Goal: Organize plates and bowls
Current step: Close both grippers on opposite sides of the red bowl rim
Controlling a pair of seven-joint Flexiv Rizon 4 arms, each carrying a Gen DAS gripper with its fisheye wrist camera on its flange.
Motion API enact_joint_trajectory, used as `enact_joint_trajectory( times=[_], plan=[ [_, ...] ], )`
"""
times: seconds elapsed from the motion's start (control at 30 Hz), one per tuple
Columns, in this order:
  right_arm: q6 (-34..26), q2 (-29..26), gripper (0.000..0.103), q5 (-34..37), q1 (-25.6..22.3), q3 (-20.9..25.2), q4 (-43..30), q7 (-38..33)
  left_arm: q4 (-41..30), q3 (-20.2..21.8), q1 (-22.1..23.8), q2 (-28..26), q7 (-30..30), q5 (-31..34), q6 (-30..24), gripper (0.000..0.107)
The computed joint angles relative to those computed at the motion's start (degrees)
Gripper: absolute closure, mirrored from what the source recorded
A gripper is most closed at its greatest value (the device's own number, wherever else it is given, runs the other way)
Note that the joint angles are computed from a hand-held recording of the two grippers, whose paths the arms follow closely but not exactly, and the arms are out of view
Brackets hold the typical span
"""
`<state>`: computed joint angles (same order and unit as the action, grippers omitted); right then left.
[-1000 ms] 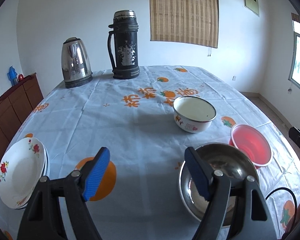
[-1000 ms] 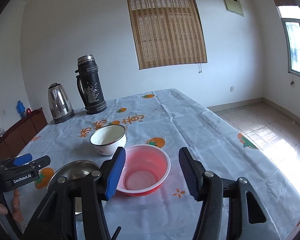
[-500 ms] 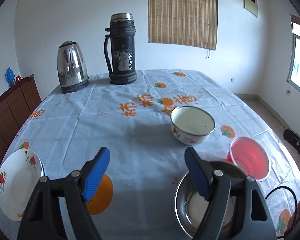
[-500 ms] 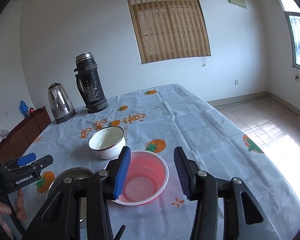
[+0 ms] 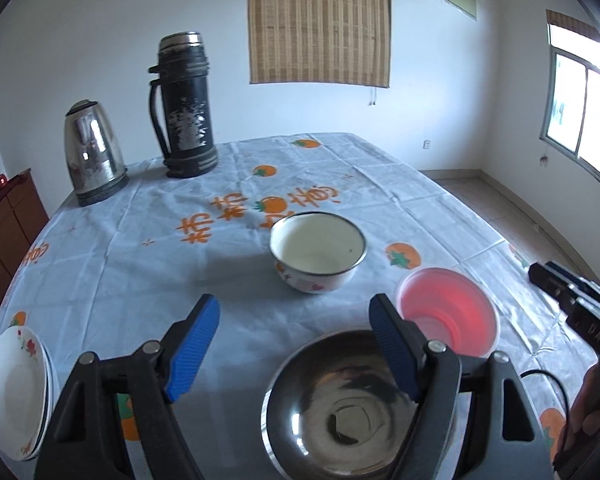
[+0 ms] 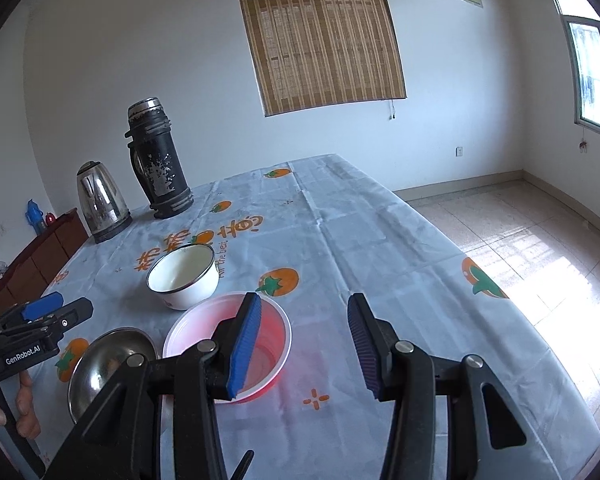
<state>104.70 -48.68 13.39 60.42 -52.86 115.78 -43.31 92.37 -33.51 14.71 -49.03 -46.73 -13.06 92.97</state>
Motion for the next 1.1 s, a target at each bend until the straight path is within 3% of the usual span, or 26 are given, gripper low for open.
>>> enact_joint_trajectory(
  times=[0.1,0.3,0.47,0.6,0.67,0.77,0.9,1.03,1.1],
  plan=[
    [0.5,1.6,0.055,-1.1,-3.7,4.5,-0.9,-0.6,-2.4,1.5,-2.6,-0.2,0.8,-0.6,-4.0,0.029],
    [0.5,1.9,0.055,-1.9,-9.4,11.0,-3.3,0.5,-9.3,12.5,-13.4,-1.0,0.7,-2.9,-10.4,0.033],
    [0.2,1.9,0.055,-3.4,-13.4,15.5,-5.4,0.2,-14.0,18.7,-18.9,-2.2,-0.6,-4.1,-16.8,0.035],
    [0.0,2.3,0.055,-5.0,-17.6,20.3,-6.9,0.3,-18.4,23.0,-21.8,-3.8,-3.4,-4.2,-23.4,0.061],
    [-0.2,2.3,0.055,-5.5,-19.4,22.2,-7.6,0.6,-20.6,23.6,-22.2,-4.7,-4.6,-4.5,-27.7,0.062],
    [0.1,2.5,0.055,-6.2,-21.6,24.7,-8.1,0.7,-21.9,24.6,-23.2,-5.3,-5.5,-3.7,-29.3,0.063],
    [-0.5,2.8,0.075,-7.7,-24.3,27.6,-9.0,0.5,-24.2,26.2,-24.5,-6.5,-7.4,-2.3,-31.9,0.065],
    [-0.3,2.7,0.077,-8.6,-25.3,28.7,-9.5,0.4,-26.7,26.6,-25.0,-7.5,-8.6,-1.7,-35.5,0.071],
    [-0.4,2.7,0.084,-8.8,-25.6,28.9,-9.8,0.4,-27.7,26.7,-25.2,-7.9,-8.8,-1.2,-37.1,0.078]
  ],
)
